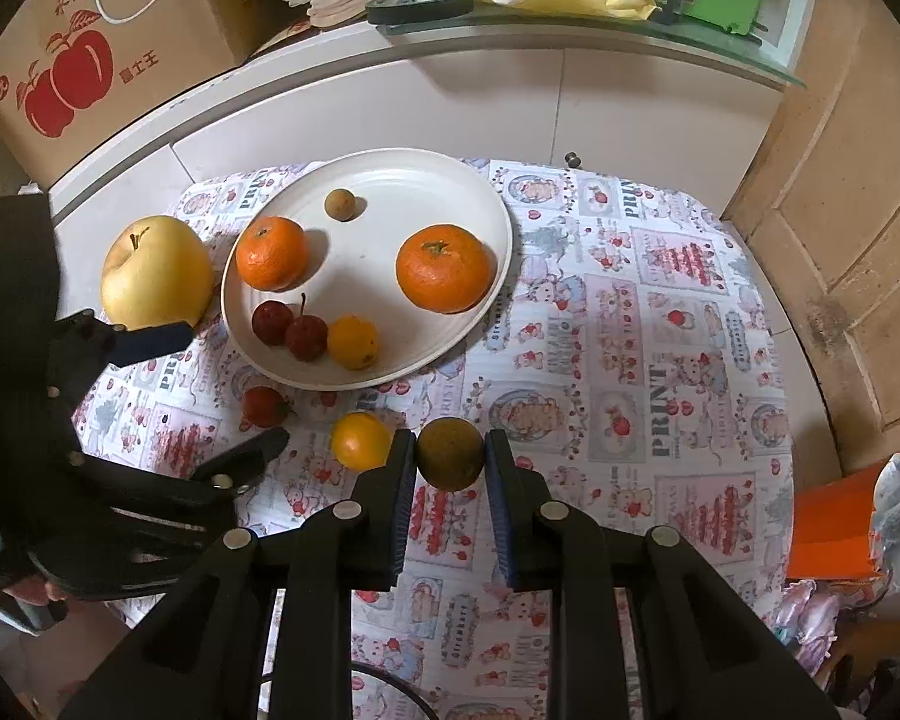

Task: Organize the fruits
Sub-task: 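Grasp a small brown fruit with the right gripper, then grasp the red cherry tomato with the left gripper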

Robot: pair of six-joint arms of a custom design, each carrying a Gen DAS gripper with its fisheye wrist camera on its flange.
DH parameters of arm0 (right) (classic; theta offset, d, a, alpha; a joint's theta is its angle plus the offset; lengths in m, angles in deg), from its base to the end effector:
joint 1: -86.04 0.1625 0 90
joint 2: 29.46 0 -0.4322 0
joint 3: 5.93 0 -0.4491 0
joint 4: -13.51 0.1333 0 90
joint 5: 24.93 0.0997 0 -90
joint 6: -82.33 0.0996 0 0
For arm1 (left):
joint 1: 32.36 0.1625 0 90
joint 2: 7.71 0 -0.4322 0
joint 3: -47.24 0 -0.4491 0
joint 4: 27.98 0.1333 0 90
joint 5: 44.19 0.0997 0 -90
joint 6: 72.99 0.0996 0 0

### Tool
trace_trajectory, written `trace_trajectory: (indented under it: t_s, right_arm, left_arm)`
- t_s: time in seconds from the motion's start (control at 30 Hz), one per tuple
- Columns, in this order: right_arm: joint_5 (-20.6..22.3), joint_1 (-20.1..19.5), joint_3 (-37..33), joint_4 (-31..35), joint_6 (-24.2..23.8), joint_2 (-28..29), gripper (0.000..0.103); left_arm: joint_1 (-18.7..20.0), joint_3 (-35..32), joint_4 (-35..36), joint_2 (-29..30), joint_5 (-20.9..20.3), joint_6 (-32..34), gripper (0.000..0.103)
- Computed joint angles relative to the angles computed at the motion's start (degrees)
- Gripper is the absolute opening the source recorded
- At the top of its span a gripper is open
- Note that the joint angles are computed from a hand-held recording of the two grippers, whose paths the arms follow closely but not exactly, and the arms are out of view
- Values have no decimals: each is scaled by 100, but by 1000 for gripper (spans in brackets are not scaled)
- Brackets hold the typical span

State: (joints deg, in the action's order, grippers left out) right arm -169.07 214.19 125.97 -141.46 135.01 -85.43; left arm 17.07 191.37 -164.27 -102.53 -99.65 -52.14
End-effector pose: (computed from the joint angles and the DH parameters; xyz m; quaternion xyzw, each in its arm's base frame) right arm 0.3118 -0.3118 0.0088 -0.0690 -0.8848 0.2629 0.3786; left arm -0.0846 -0.3906 0.1655 0.4942 0.8167 -0.0260 0.2967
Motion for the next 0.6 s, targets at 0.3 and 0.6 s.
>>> trace_trajectory:
  t_s: [0.3,0.6]
  right_arm:
    - [-10,49,35,-39,-17,-58,25]
    - [-55,66,69,28,84,-127,25]
  left_arm:
    - [78,-39,-12,330,93,-27,60]
    - [113,-46,171,288,-36,-121,42]
